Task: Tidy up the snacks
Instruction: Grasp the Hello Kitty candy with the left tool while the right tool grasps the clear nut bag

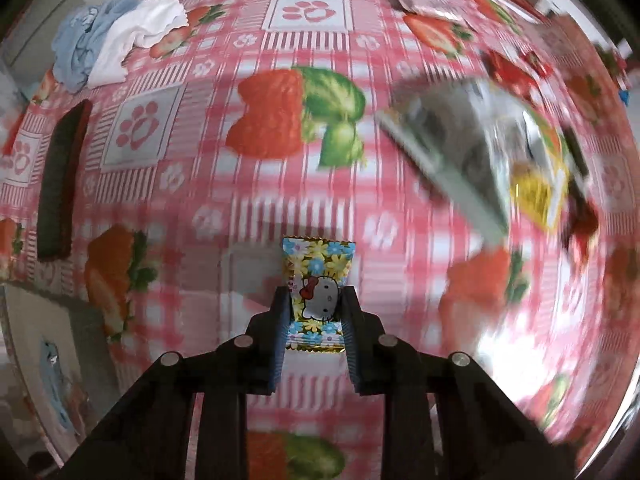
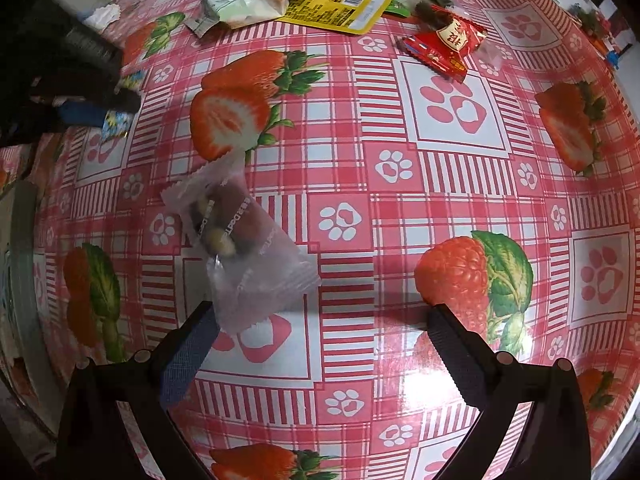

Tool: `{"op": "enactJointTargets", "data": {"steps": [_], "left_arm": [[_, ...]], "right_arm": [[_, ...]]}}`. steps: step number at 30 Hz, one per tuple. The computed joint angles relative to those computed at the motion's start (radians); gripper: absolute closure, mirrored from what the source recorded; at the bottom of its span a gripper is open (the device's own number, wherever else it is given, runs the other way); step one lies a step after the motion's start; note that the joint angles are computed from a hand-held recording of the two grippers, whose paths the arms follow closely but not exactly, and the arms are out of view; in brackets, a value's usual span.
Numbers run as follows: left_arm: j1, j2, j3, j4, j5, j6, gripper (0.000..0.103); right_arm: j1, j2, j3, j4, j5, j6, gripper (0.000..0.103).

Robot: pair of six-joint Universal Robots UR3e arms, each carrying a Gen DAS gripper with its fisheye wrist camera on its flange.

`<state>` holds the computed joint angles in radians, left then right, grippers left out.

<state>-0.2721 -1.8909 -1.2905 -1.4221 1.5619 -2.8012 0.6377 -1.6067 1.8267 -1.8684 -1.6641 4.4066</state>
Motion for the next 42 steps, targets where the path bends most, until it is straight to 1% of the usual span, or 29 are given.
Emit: {"op": "enactJointTargets", "data": {"steps": [2, 5, 8, 12, 15, 20, 22, 23, 25, 26, 31, 39, 42], "left_arm": [[0.043, 0.117, -0.152, 0.048, 0.0, 0.087, 0.075], [0.129, 0.289, -0.34, 0.063, -0.003, 0.214, 0.075], [0.25, 0.46, -0.482, 0.014, 0.002, 0.343, 0.075], [0.385, 0.578, -0.547, -0.072, -0.007, 0.432, 0.075], [0.432, 0.594, -0.552, -0.102, -0.029, 0.443, 0.075], [0.427, 0.618, -0.57, -0.096, -0.031, 0.451, 0.075], [0.41, 0.617, -0.569, -0.096, -0.036, 0.432, 0.075], [0.43, 0.624, -0.575, -0.102, -0.039, 0.449, 0.075], [0.435, 0.625, -0.571, -0.111, -0.038, 0.45, 0.074], [0.473, 0.638, -0.569, -0.129, -0.035, 0.488, 0.074], [0.473, 0.624, -0.563, -0.118, -0.045, 0.501, 0.074], [0.47, 0.621, -0.575, -0.105, -0.045, 0.501, 0.074], [0.469, 0.624, -0.577, -0.104, -0.046, 0.499, 0.074]], "right_arm": [[0.005, 0.002, -0.001, -0.002, -0.005, -0.005, 0.0], [0.013, 0.005, -0.003, -0.004, -0.013, 0.001, 0.0], [0.018, 0.008, -0.006, -0.004, -0.018, 0.006, 0.0], [0.03, 0.014, -0.012, -0.007, -0.033, 0.019, 0.0], [0.053, 0.019, -0.016, -0.012, -0.055, 0.038, 0.0], [0.089, 0.026, -0.023, -0.016, -0.078, 0.028, 0.0], [0.092, 0.025, -0.024, -0.015, -0.076, 0.017, 0.0], [0.092, 0.025, -0.024, -0.016, -0.075, 0.012, 0.0], [0.098, 0.03, -0.029, -0.017, -0.08, 0.006, 0.0], [0.104, 0.032, -0.031, -0.02, -0.087, 0.007, 0.0], [0.142, 0.038, -0.026, -0.037, -0.133, 0.027, 0.0], [0.147, 0.037, -0.027, -0.027, -0.104, 0.013, 0.0], [0.103, 0.026, -0.026, -0.017, -0.07, -0.031, 0.0]]}}
